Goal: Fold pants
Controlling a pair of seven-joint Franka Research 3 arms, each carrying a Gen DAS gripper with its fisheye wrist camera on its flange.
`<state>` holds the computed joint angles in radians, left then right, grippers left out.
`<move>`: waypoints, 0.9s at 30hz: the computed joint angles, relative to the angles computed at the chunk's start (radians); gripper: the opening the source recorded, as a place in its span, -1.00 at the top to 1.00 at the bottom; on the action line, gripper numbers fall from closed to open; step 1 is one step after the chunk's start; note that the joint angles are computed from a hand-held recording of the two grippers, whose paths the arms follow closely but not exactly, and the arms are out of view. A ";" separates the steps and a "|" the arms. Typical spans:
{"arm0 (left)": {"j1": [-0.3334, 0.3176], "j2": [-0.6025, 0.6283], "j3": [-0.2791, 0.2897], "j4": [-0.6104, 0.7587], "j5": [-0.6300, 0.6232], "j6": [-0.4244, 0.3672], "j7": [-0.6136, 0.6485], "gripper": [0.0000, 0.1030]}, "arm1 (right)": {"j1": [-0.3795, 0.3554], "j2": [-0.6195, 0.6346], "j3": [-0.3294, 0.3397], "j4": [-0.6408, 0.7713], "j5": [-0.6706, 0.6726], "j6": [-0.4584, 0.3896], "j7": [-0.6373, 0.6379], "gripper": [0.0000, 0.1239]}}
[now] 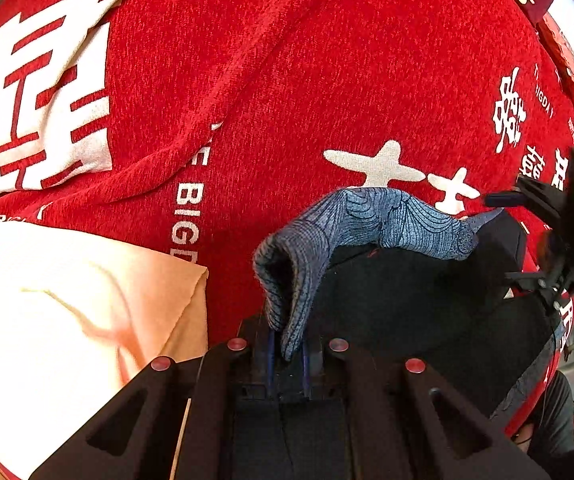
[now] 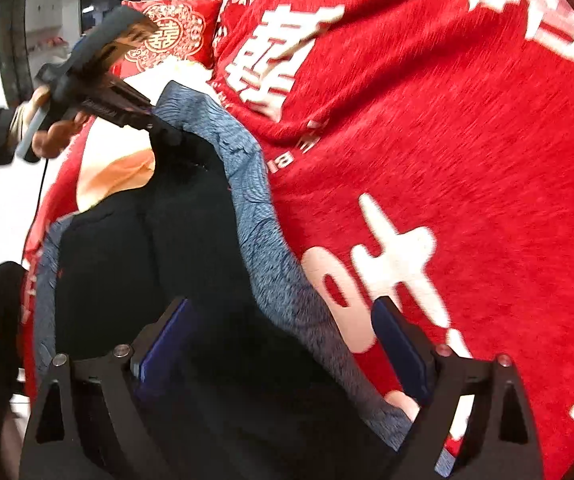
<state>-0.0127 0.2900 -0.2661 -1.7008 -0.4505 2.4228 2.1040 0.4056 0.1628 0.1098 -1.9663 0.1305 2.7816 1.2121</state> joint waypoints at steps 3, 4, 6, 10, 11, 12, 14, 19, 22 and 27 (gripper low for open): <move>0.001 -0.004 -0.001 -0.005 -0.001 0.000 0.007 0.80 | -0.039 0.134 0.031 0.201 0.105 -0.212 -0.125 -0.49; 0.000 -0.006 0.001 -0.007 0.003 0.000 0.006 0.80 | -0.044 0.185 0.035 0.274 0.124 -0.295 -0.143 -0.47; -0.008 -0.010 0.007 -0.010 0.026 0.000 -0.012 0.80 | -0.037 0.278 0.026 0.406 0.121 -0.429 -0.136 0.85; -0.023 -0.032 0.013 -0.037 0.070 0.022 -0.038 0.80 | -0.012 0.274 0.013 0.402 0.106 -0.446 -0.133 0.82; -0.029 -0.043 0.015 -0.050 0.083 0.035 -0.046 0.80 | -0.009 0.253 0.012 0.371 0.108 -0.419 -0.129 0.82; -0.035 -0.059 0.017 -0.071 0.097 0.054 -0.052 0.80 | -0.001 0.222 0.009 0.325 0.103 -0.379 -0.123 0.82; -0.041 -0.090 0.019 -0.108 0.106 0.077 -0.058 0.80 | 0.019 0.165 0.003 0.243 0.083 -0.302 -0.093 0.82; -0.052 -0.226 0.033 -0.254 0.053 0.127 -0.013 0.80 | 0.089 0.043 -0.002 0.078 -0.053 -0.160 0.030 0.82; -0.070 -0.327 0.070 -0.357 -0.047 0.134 0.053 0.79 | 0.134 -0.047 0.002 -0.026 -0.195 -0.100 0.166 0.82; -0.115 -0.470 0.168 -0.557 -0.216 0.135 0.143 0.74 | 0.189 -0.124 0.039 -0.108 -0.635 -0.119 0.565 0.83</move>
<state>-0.1280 -0.1798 -0.0977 -2.2583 -0.6670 2.5575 2.2473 0.5948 0.0384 0.1484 -2.0743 -0.5045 2.6626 1.7768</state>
